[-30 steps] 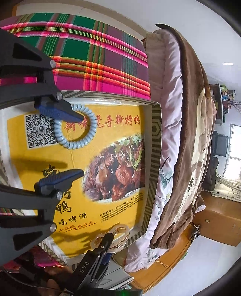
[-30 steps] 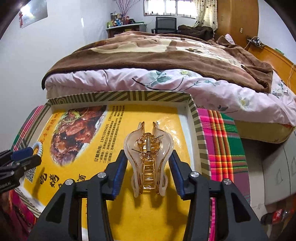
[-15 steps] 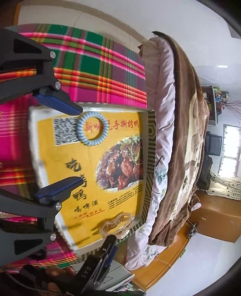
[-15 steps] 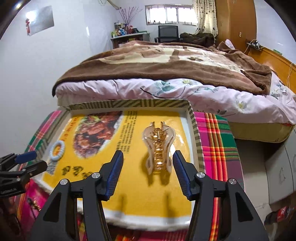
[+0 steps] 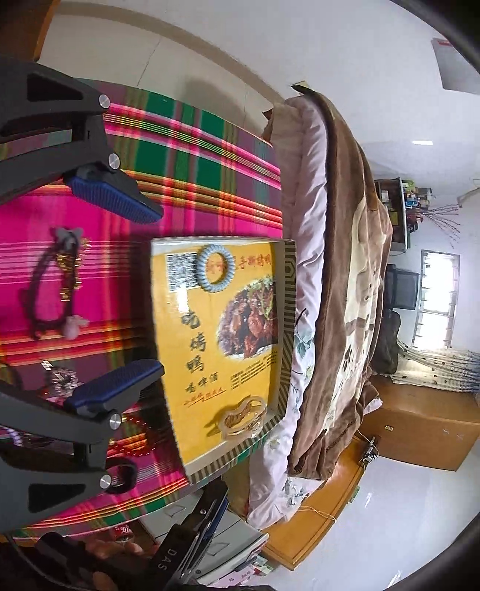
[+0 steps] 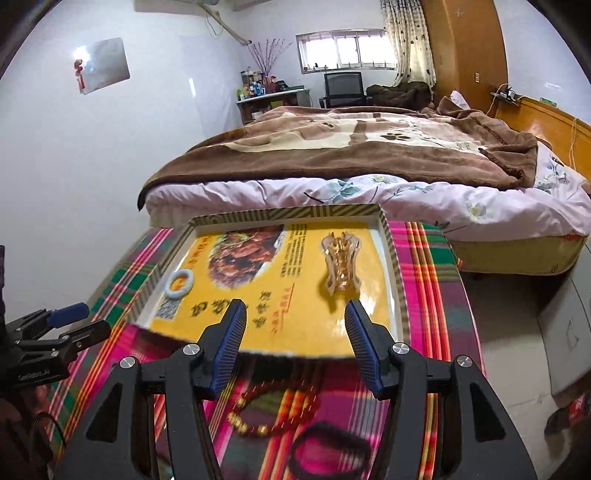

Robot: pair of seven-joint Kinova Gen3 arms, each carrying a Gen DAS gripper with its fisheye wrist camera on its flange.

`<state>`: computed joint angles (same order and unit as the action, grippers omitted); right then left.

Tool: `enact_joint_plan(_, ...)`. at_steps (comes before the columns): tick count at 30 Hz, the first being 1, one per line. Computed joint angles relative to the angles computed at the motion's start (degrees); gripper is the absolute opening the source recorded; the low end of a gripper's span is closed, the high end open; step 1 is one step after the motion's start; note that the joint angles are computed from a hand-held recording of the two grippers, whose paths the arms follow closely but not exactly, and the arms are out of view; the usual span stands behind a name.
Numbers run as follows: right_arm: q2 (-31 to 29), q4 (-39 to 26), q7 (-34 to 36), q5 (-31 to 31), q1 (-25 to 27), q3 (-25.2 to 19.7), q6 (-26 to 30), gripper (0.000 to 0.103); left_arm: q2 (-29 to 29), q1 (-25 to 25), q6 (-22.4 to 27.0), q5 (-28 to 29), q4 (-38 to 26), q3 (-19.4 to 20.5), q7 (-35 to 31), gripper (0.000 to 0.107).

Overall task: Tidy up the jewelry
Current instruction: 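Withdraw both open tools from the box back over the jewelry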

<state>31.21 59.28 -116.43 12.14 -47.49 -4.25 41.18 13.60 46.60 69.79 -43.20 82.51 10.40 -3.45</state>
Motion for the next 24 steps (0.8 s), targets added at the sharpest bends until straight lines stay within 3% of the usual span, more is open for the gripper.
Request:
enact_joint_plan(14, -12.38, 23.09, -0.02, -1.54, 1.91, -4.44, -10.54, 0.056, -6.26, 2.30, 4.45, -1.05, 10.63, 5.29, 13.74, 0.076)
enact_joint_plan(19, -13.56, 27.08, 3.38, -4.90, 3.65, -7.67, -10.29, 0.056, -7.77, 1.35, 2.65, -0.11, 14.12, 7.06, 17.05, 0.076)
enact_joint_plan(24, -12.21, 27.10, 4.39, -3.14, 0.76, -7.63, -7.56, 0.056, -8.32, 0.74, 0.61, 0.79, 15.99, 8.13, 18.65, 0.076)
